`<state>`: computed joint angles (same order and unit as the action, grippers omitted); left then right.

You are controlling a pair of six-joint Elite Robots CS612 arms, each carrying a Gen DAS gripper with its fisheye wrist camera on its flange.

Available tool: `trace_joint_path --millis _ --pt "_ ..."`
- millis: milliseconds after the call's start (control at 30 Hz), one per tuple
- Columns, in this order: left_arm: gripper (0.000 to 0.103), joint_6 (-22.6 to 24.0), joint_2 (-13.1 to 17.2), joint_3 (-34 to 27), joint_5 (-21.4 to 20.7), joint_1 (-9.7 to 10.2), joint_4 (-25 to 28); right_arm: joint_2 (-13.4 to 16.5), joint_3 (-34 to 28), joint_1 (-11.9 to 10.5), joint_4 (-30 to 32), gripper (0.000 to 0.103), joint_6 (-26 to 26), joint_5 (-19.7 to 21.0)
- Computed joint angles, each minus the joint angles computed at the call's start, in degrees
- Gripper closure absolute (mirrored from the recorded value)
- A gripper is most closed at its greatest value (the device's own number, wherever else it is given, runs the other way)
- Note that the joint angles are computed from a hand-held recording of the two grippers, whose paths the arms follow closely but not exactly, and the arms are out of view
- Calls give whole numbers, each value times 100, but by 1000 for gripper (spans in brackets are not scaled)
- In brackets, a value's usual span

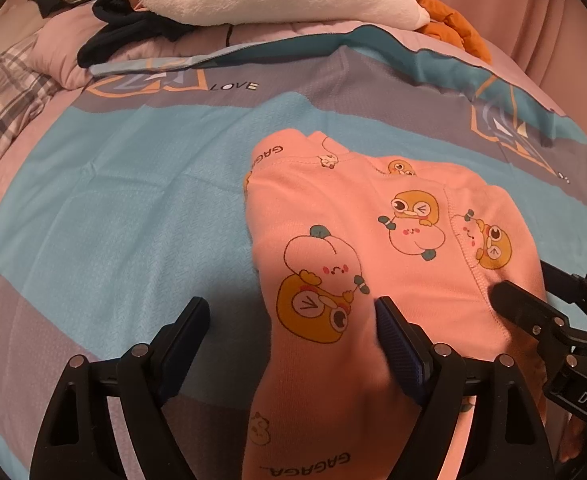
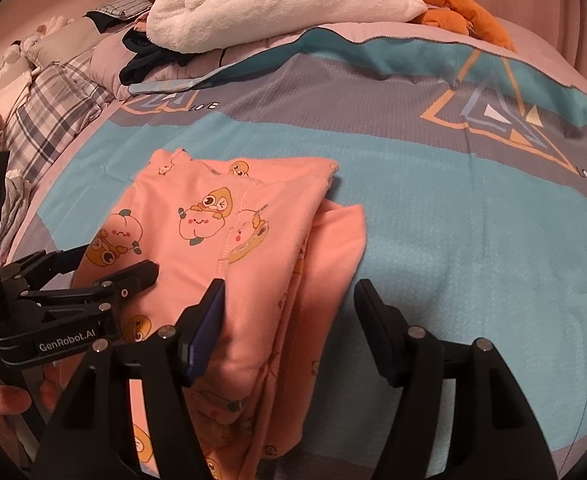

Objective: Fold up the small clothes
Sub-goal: 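Lower the folded peach garment onto the duvet with both grippers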

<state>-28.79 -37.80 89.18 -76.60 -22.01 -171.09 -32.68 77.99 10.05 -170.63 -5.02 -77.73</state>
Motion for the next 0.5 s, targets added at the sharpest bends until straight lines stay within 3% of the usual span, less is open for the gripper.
trace_joint_path --millis 500 --pt "16 -19 3 -10 62 -4 51 -7 29 32 -102 38 -74 -123"
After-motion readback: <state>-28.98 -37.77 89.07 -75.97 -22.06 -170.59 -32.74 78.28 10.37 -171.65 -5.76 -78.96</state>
